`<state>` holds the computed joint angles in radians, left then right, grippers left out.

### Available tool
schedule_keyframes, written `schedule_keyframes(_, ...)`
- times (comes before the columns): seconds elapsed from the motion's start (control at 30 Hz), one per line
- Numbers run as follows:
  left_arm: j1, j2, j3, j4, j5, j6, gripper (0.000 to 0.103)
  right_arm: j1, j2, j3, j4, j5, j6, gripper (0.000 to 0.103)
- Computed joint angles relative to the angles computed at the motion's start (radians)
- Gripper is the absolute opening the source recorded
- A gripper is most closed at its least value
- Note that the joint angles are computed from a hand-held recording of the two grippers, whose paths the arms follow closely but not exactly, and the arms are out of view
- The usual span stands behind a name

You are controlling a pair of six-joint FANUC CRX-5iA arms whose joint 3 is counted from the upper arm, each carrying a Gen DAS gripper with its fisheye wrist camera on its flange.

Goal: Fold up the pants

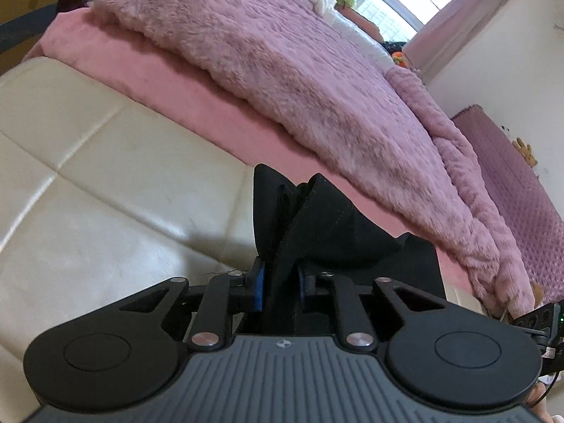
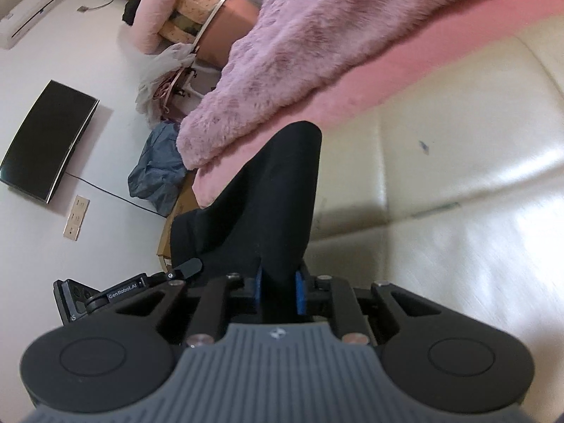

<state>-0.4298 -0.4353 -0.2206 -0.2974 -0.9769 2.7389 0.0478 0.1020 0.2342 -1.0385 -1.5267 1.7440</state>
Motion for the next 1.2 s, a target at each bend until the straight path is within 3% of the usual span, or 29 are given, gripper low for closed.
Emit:
schedule_keyframes(0.23, 0.179, 0.004, -0.043, 0.145, 0.049, -0.198, 0.018, 0.099, 0.084, 0.084, 0.033, 0.062, -0.019, 0.013)
schedule_keyframes(0.47, 0.289, 0.072, -0.083, 0.282, 0.125, -0.377, 0.018, 0.138, 0.169, 0.135, 0.061, 0.116, -0.059, 0.013)
schedule_keyframes(0.63, 0.308, 0.076, -0.145, 0.294, 0.194, -0.346, 0.022, 0.145, 0.205, 0.140, 0.097, 0.139, -0.045, 0.013)
schedule_keyframes(0.77, 0.336, 0.083, -0.169, 0.327, 0.201, -0.372, 0.035, 0.163, 0.213, 0.126, 0.145, 0.168, -0.032, 0.013)
schedule_keyframes(0.83, 0.334, 0.085, -0.163, 0.305, 0.193, -0.361, 0.048, 0.176, 0.213, 0.114, 0.170, 0.193, -0.029, 0.015)
schedule_keyframes(0.93, 0.348, 0.065, -0.178, 0.313, 0.194, -0.357, 0.055, 0.183, 0.210, 0.101, 0.182, 0.214, -0.027, 0.016)
schedule_keyframes(1.07, 0.306, 0.034, -0.116, 0.140, 0.117, -0.173, 0.052, 0.226, 0.153, 0.067, 0.292, 0.282, 0.019, 0.032)
schedule_keyframes(1.2, 0.289, 0.015, -0.102, 0.143, 0.166, -0.252, 0.037, 0.262, 0.091, 0.029, 0.365, 0.374, 0.102, 0.030)
